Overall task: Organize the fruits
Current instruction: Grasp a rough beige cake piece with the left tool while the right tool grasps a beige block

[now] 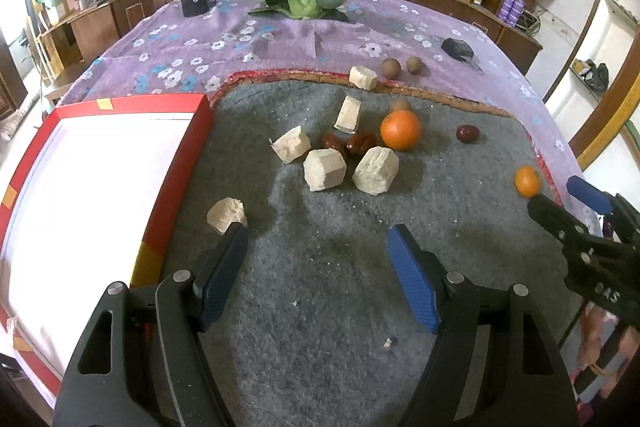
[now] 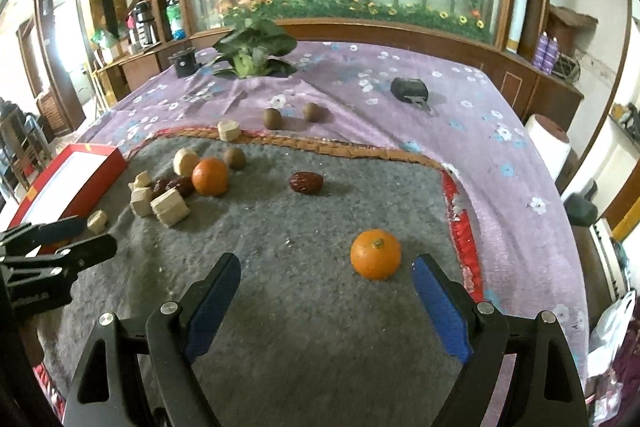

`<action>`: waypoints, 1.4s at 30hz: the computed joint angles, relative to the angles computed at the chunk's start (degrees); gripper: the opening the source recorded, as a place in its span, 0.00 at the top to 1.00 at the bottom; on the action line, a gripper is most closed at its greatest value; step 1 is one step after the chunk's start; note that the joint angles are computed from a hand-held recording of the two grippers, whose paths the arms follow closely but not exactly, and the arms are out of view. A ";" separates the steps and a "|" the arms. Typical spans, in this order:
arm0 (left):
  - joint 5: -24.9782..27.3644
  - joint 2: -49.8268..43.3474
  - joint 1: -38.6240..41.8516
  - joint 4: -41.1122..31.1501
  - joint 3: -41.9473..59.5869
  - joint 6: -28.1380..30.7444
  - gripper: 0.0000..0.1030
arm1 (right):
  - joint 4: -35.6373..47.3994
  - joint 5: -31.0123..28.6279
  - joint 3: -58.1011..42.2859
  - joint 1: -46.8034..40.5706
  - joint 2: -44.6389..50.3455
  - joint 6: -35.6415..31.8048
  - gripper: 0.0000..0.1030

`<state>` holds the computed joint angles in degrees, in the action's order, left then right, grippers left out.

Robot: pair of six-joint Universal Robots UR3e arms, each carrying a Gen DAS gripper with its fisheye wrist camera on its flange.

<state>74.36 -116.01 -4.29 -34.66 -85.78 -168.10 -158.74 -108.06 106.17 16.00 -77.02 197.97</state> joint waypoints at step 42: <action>7.33 -9.16 -1.57 -6.57 14.80 3.25 0.38 | -3.81 11.32 0.21 -4.03 2.00 -1.32 0.18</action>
<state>81.69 -125.17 -5.86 -41.23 -70.97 -164.85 -162.55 -96.75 106.38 11.97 -75.02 196.65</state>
